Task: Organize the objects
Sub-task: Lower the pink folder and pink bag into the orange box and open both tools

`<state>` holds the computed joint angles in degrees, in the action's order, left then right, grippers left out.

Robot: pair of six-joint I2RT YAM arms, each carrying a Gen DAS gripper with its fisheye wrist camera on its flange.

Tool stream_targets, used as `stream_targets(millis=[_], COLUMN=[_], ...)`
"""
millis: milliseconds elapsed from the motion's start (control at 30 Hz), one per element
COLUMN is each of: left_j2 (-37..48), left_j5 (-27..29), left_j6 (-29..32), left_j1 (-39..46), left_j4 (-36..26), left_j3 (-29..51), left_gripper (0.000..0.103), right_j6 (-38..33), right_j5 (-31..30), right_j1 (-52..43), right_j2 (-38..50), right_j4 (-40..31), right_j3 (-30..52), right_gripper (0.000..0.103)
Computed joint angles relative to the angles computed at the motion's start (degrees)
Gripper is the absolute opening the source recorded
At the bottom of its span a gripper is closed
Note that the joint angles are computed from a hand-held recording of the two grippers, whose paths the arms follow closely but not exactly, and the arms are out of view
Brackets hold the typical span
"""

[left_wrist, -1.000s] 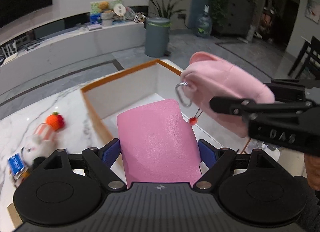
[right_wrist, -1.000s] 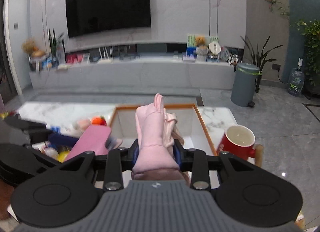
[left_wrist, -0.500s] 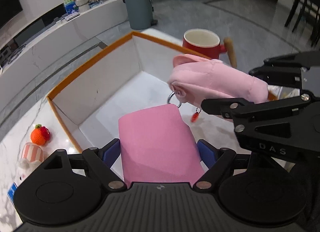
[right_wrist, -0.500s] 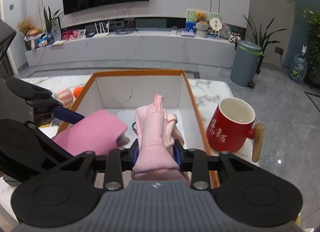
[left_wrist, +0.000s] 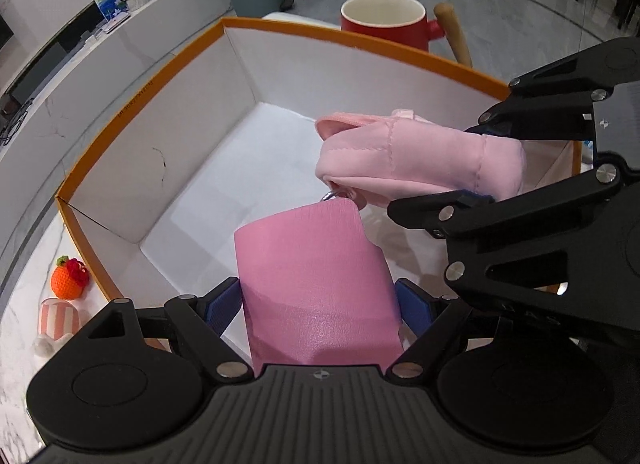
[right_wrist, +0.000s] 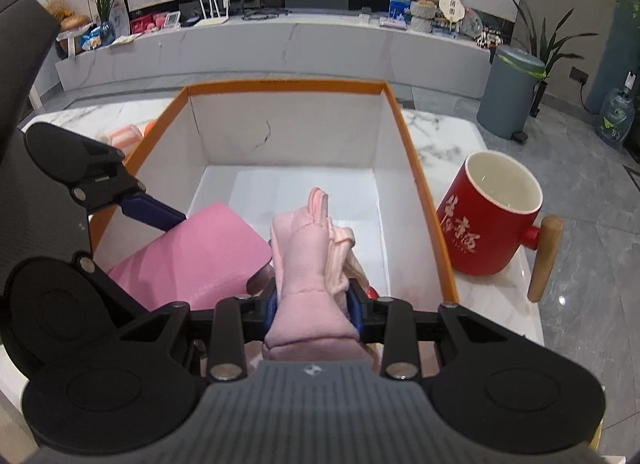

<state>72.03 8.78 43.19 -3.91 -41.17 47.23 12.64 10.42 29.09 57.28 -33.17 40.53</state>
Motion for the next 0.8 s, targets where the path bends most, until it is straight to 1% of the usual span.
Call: stream_targets(millis=[500, 600, 667, 800], left_j2=[2.8, 3.3, 3.3, 2.1], left_j5=[-2.5, -3.0, -3.2, -2.9], left_j6=[-0.5, -0.7, -1.0, -1.7], left_j1=[-1.5, -1.9, -2.1, -2.1], left_j4=[0.3, -0.2, -0.3, -0.2], left_j3=[0.4, 0.9, 0.9, 0.2], left_gripper=[0.096, 0.097, 0.097, 0.098], right_j6=[3.2, 3.5, 4.1, 4.6], right_j5=[-1.9, -1.9, -2.1, -1.5], right_j1=[-1.4, -1.6, -1.6, -1.3], right_j2=[2.5, 2.5, 2.0, 1.8], right_j4=[-1.1, -1.1, -1.3, -1.6], right_j3=[0.0, -0.1, -0.1, 0.1], right_gripper=[0.038, 0.040, 0.043, 0.044])
